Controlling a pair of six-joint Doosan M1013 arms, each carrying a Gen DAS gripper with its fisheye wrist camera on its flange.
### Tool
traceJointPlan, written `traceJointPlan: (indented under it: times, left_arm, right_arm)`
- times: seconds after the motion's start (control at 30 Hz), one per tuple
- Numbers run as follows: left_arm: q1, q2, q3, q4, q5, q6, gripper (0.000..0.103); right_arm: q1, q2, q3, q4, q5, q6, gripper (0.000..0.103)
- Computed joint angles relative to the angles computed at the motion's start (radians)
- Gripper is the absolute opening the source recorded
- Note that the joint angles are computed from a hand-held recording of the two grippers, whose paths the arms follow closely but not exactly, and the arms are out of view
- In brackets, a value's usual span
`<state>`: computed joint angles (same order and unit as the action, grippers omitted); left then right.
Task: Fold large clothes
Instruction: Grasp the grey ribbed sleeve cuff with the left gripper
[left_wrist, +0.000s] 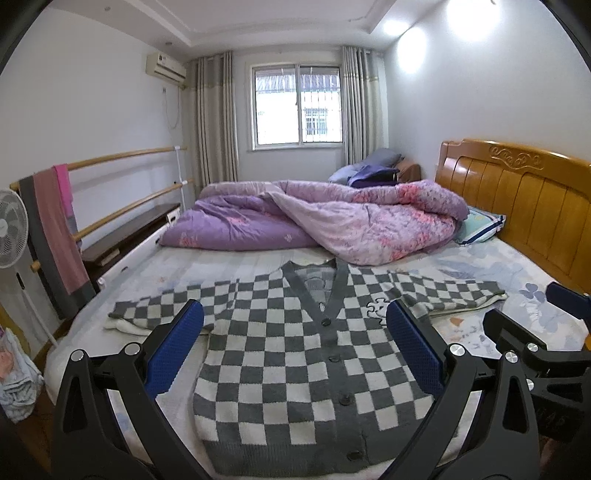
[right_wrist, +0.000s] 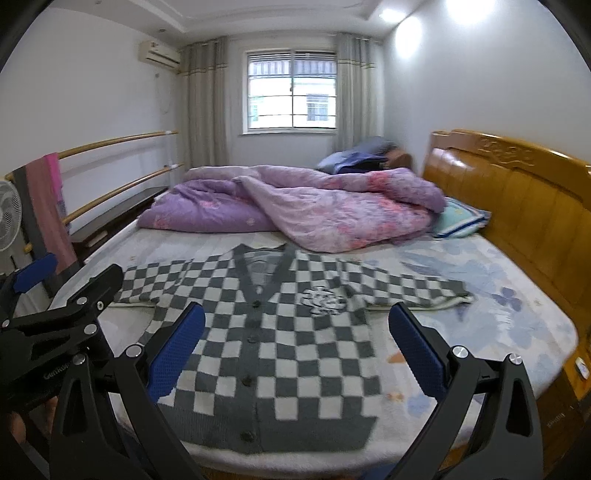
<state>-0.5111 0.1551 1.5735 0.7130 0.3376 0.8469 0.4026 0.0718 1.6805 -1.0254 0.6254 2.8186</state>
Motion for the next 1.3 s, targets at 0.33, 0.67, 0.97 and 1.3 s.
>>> traceJointPlan:
  times: [0.33,0.67,0.97,1.3]
  left_arm:
    - [0.143,0.225,-0.170,-0.092,0.107,0.086,0.098]
    - [0.368,0.463,-0.432,-0.521,0.218,0.417,0.098]
    - [0.492,0.665,-0.740,-0.664,0.408,0.478,0.098]
    - [0.593,0.791,-0.929,-0.932,0.503,0.439,0.092]
  right_arm:
    - [-0.081,0.251,-0.186,0.465,-0.071,-0.510,0.096]
    - [-0.113,0.532,-0.485,0.913,-0.098,-0.925,0.093]
    - [-0.101,0.827,-0.938,1.148,0.125,-1.143,0.024]
    - [-0.117,1.135,-1.493,1.259,0.446,-1.057,0.004]
